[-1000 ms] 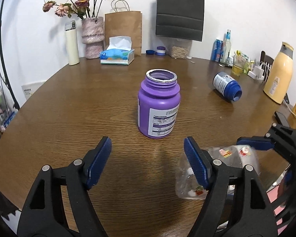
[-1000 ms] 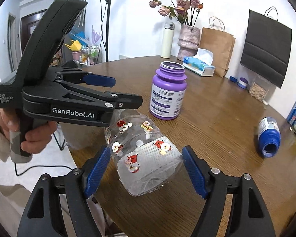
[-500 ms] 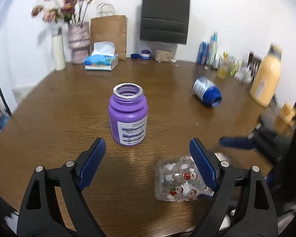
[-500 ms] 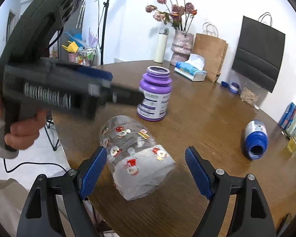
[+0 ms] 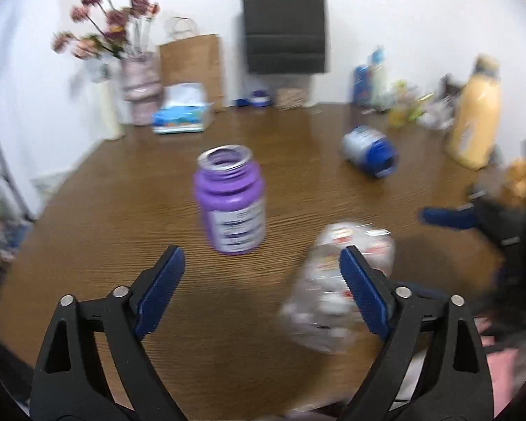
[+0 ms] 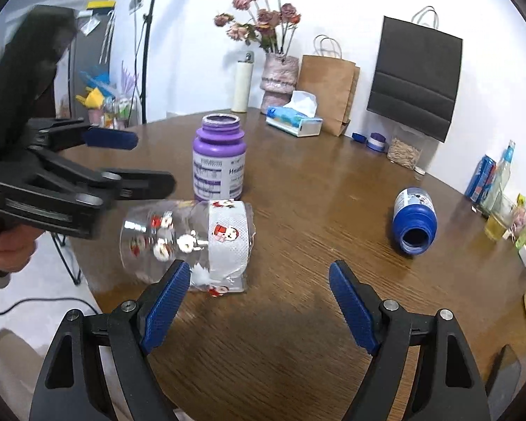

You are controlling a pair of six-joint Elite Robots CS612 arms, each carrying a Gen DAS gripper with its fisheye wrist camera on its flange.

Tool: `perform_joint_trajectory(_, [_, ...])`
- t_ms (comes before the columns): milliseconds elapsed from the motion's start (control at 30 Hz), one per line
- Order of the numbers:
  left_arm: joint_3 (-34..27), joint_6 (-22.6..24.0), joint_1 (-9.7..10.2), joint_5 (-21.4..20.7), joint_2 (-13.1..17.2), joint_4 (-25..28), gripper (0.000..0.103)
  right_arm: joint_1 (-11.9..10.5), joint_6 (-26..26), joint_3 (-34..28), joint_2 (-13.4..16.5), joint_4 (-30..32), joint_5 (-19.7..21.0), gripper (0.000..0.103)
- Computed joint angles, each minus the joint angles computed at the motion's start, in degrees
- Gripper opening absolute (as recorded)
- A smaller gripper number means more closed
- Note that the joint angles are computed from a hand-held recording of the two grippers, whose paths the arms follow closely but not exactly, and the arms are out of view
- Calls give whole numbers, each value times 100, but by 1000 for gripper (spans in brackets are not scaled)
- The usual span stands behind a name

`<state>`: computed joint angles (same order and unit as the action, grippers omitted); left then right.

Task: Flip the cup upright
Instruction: 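Grasp the lying cup with the left gripper and lift it, turning it upright, then close the right gripper on the upright cup while the left gripper releases it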

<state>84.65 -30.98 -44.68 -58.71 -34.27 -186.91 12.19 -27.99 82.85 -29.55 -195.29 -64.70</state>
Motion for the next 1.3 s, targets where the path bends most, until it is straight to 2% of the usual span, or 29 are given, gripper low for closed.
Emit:
perform_joint_trajectory(67, [43, 57, 122, -870, -28, -360, 103, -4, 195, -46, 21, -77, -89, 86])
perform_joint_trajectory(100, [-8, 132, 207, -1441, -16, -372, 103, -13, 285, -62, 31, -115, -110, 86])
perform_joint_trajectory(133, [-129, 222, 276, -1919, 14, -150, 103, -27, 394, -72, 35, -149, -131, 86])
perform_joint_trajectory(167, [-255, 259, 325, -2156, 42, 148, 102, -42, 517, -85, 36, -169, -179, 86])
perform_joint_trajectory(233, [-560, 488, 335, -2207, 124, 858, 90, -71, 723, -109, 34, -208, -305, 86])
perform_joint_trajectory(267, [-696, 607, 352, -2290, 173, 1103, 70, -97, 832, -106, 31, -244, -320, 86])
perform_joint_trajectory(300, [-841, 626, 374, -2362, 227, 1382, 61, -116, 903, -95, 27, -282, -306, 86])
perform_joint_trajectory(367, [-1087, 542, 440, -2640, 331, 1752, 60, -166, 1069, -76, 16, -329, -200, 86])
perform_joint_trajectory(533, [-1317, 815, 378, -2428, 385, 2161, 60, -226, 1223, -82, 27, -368, -26, 86])
perform_joint_trajectory(667, [-1600, 937, 427, -2582, 466, 2853, 58, -252, 1353, -224, 84, -280, 76, 86])
perform_joint_trajectory(700, [-1646, 933, 429, -2515, 487, 2883, 57, -257, 1388, -269, 94, -242, 103, 86])
perform_joint_trajectory(733, [-1631, 985, 418, -2390, 485, 2732, 57, -262, 1420, -313, 105, -217, 134, 86])
perform_joint_trajectory(800, [-1492, 1083, 412, -2235, 432, 2029, 57, -279, 1502, -407, 122, -184, 232, 86])
perform_joint_trajectory(867, [-1434, 1047, 412, -2033, 371, 1573, 57, -319, 1629, -533, 132, -128, 446, 86])
perform_joint_trajectory(933, [-1386, 1040, 422, -1706, 322, 922, 57, -386, 1873, -720, 141, -26, 830, 86])
perform_joint_trajectory(1067, [-1546, 1536, 329, -188, 452, -655, 57, -499, 2356, -1319, 195, 217, 1895, 86])
perform_joint_trajectory(1100, [-1576, 1638, 306, 6, 470, -917, 58, -506, 2413, -1507, 211, 327, 2128, 86])
perform_joint_trajectory(1133, [-1681, 1803, 324, 53, 514, -1193, 58, -512, 2450, -1737, 237, 477, 2409, 86])
perform_joint_trajectory(1233, [-2016, 2026, 368, 183, 635, -1515, 58, -492, 2652, -2420, 364, 852, 3056, 86])
perform_joint_trajectory(1300, [-2330, 2283, 384, 231, 800, -1793, 58, -439, 2592, -2840, 435, 1330, 3248, 86])
